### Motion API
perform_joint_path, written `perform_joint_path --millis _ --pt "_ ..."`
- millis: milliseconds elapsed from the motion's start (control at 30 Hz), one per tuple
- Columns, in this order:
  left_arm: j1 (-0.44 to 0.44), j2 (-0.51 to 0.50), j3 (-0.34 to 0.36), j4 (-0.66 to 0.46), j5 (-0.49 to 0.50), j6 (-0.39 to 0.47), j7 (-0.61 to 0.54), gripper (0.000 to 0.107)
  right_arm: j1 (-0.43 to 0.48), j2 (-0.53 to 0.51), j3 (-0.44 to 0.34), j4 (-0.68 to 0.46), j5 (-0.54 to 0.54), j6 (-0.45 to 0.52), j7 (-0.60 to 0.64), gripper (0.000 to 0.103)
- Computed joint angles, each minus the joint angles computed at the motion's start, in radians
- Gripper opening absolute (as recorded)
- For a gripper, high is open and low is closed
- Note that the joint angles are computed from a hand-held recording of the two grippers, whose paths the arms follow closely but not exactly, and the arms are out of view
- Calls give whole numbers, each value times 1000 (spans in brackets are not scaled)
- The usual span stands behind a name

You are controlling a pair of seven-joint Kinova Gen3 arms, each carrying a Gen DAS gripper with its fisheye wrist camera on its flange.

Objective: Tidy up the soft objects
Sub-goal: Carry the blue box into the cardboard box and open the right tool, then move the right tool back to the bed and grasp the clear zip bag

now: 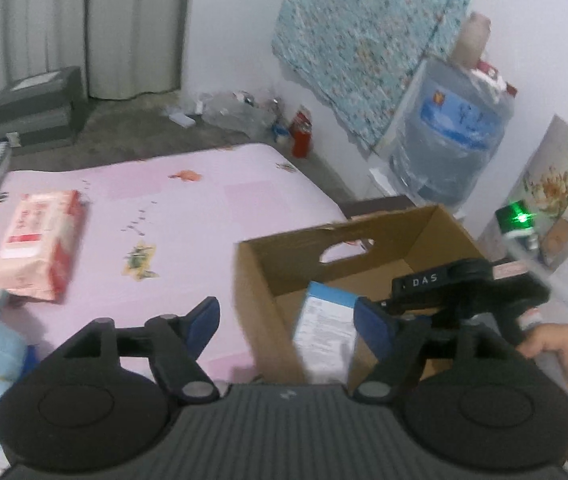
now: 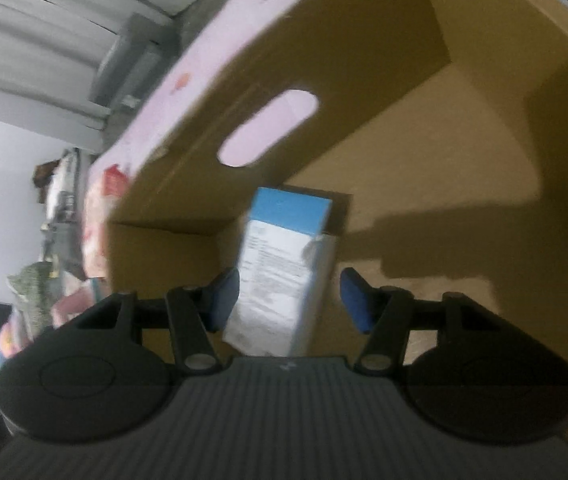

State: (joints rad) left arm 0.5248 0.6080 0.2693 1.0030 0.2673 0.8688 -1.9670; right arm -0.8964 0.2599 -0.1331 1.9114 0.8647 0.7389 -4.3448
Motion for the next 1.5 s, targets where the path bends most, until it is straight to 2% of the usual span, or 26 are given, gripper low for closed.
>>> perform_joint_path --millis 100,167,233,300,433,567,667,733,833,933,967,1133,1200,1300,1367,1500 --pt "-44 -42 -3 59 16 -26 -13 79 84 40 -38 -35 -46 -14 101 44" --pt "-73 -66 -10 96 23 -37 -10 79 176 67 -98 -53 -40 -48 148 35" --pt "-102 -83 -10 126 35 -47 -11 79 264 99 -174 -88 -47 -28 229 32" --pt "-126 -95 -10 149 43 -55 -16 79 306 112 -205 -113 -38 -35 301 22" --pt "-153 -114 -15 188 47 -87 -21 79 351 158 -255 -196 -47 7 451 21" --pt "-171 -117 -17 206 48 -98 -21 79 290 177 -173 -232 -85 13 476 23" --pt "-188 -124 -16 227 55 -108 -20 79 217 153 -81 -204 -103 -32 428 23" --pt "-206 -136 -14 256 65 -125 -30 80 156 127 -36 -178 -85 -15 369 23" --pt "-234 -170 -13 321 79 -170 -47 82 117 95 -61 -179 -53 89 322 24" --pt "-275 -212 -9 396 105 -221 -76 83 107 67 -120 -187 -23 183 275 24" --pt "-291 -226 -8 421 115 -238 -85 83 84 52 -115 -186 -25 204 272 24" --pt "-359 -281 -18 511 155 -301 -127 83 -116 39 64 -289 -30 255 369 26" --pt "-394 -293 -14 530 179 -325 -163 83 -123 50 69 -355 -23 266 445 29" --pt "-442 -306 -3 557 226 -367 -220 83 -38 97 -47 -485 34 274 567 35" --pt "-465 -300 -4 546 248 -365 -234 83 35 145 -140 -578 63 265 649 40" --pt "-462 -253 -38 456 239 -316 -170 82 190 276 -325 -763 132 196 811 42"
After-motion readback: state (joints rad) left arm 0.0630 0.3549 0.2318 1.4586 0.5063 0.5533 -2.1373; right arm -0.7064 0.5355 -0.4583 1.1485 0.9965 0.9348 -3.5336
